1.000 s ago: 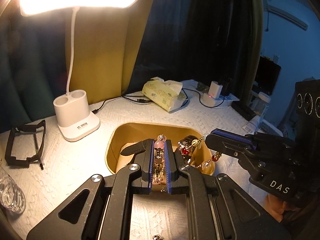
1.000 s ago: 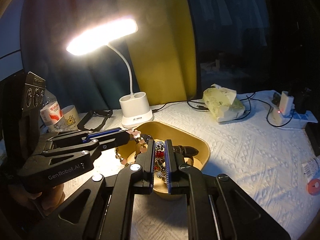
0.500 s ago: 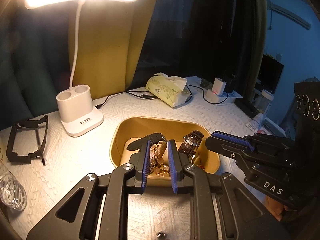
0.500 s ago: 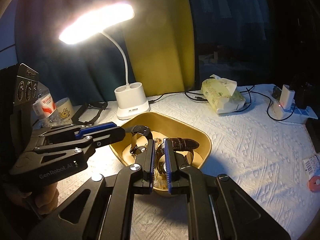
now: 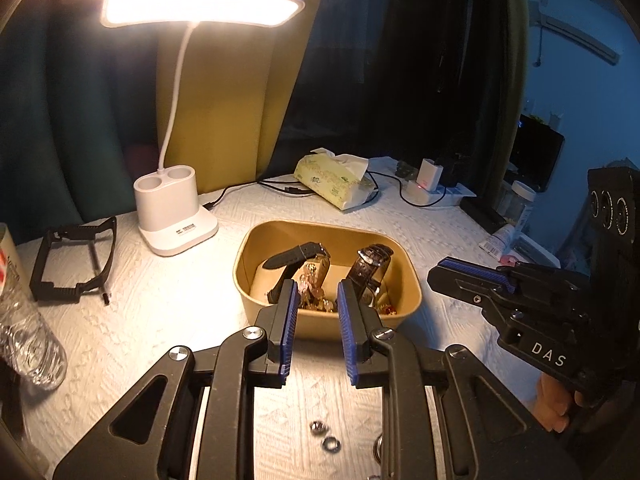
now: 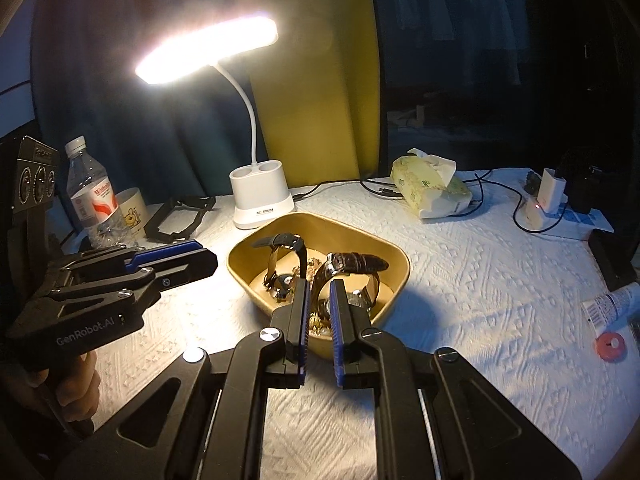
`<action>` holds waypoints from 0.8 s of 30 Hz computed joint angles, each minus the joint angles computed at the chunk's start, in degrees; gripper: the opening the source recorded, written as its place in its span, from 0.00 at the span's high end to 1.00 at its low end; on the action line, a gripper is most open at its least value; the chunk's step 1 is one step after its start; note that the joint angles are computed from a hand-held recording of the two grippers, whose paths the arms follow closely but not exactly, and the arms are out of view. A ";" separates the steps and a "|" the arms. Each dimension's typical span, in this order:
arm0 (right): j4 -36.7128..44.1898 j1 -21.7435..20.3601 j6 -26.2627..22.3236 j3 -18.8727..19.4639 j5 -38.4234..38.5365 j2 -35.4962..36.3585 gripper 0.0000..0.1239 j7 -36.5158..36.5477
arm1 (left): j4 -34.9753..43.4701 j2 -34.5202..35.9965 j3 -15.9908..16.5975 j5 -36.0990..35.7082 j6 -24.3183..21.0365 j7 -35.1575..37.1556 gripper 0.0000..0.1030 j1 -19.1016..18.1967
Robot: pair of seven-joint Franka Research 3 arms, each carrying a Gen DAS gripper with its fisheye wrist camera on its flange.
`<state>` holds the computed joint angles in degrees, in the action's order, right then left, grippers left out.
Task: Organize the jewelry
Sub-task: 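Grasp the silver pocket watch with the right tool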
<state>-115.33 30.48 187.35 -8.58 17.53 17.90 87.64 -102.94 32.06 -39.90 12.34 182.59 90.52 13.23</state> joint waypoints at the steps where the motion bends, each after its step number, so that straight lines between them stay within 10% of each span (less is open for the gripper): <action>1: -0.44 1.06 0.09 -0.99 0.05 -0.30 0.92 0.18 | -0.74 -0.39 -0.40 -0.04 0.37 -0.02 0.78 0.54; 18: -7.19 29.10 -0.68 -27.25 0.60 -2.58 0.91 5.25 | -12.40 -4.96 -8.12 7.92 5.16 -7.98 0.78 12.12; 24: -8.98 33.82 -1.22 -31.03 -0.38 -2.82 0.91 7.19 | -15.56 -5.87 -9.81 12.27 6.75 -12.25 0.78 15.60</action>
<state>-124.31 64.30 186.13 -39.61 17.15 15.08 94.83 -118.50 26.19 -49.72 24.61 189.34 78.27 28.83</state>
